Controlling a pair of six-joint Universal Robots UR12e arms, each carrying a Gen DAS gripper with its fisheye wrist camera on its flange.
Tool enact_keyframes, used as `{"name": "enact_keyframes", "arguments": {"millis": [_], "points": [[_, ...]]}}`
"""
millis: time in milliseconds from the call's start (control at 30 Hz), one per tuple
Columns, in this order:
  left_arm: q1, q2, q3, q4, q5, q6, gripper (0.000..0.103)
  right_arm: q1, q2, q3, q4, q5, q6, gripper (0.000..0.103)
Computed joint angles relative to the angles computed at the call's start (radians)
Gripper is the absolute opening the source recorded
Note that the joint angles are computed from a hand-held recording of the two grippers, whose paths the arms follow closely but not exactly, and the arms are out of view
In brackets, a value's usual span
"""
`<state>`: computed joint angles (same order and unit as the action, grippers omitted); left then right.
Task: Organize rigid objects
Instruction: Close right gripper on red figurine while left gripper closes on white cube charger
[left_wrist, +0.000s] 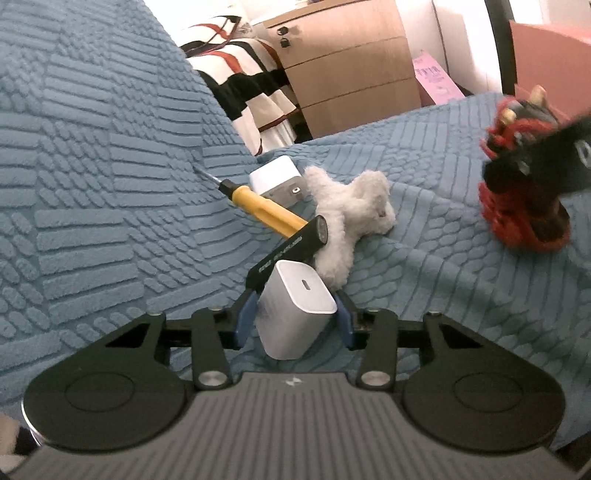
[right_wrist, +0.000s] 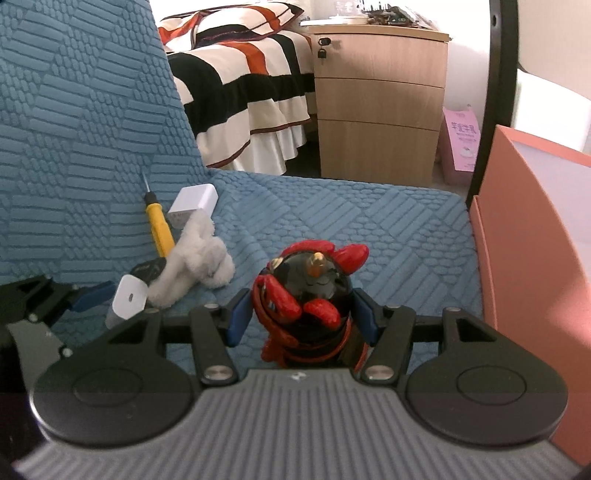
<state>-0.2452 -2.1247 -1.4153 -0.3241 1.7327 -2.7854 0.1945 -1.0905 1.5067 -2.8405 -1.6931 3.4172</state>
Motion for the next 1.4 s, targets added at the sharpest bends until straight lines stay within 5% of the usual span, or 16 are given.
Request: {"name": "enact_keyframes", "arguments": {"millis": [433,1100,1400], "points": [[0.029,0.052,-0.029,-0.019,-0.163,-0.159,0.032,0.005,-0.053,0.051,0.032,0.005,0.057,0.061],[0.04,0.09,-0.029,-0.079,-0.38,-0.321,0.032,0.009,-0.106,0.1,0.078,-0.001,0.1,0.061],[0.054,0.126,-0.023,-0.125,-0.492,-0.357,0.032,-0.009,-0.147,0.125,0.057,0.066,0.118,0.061]]}}
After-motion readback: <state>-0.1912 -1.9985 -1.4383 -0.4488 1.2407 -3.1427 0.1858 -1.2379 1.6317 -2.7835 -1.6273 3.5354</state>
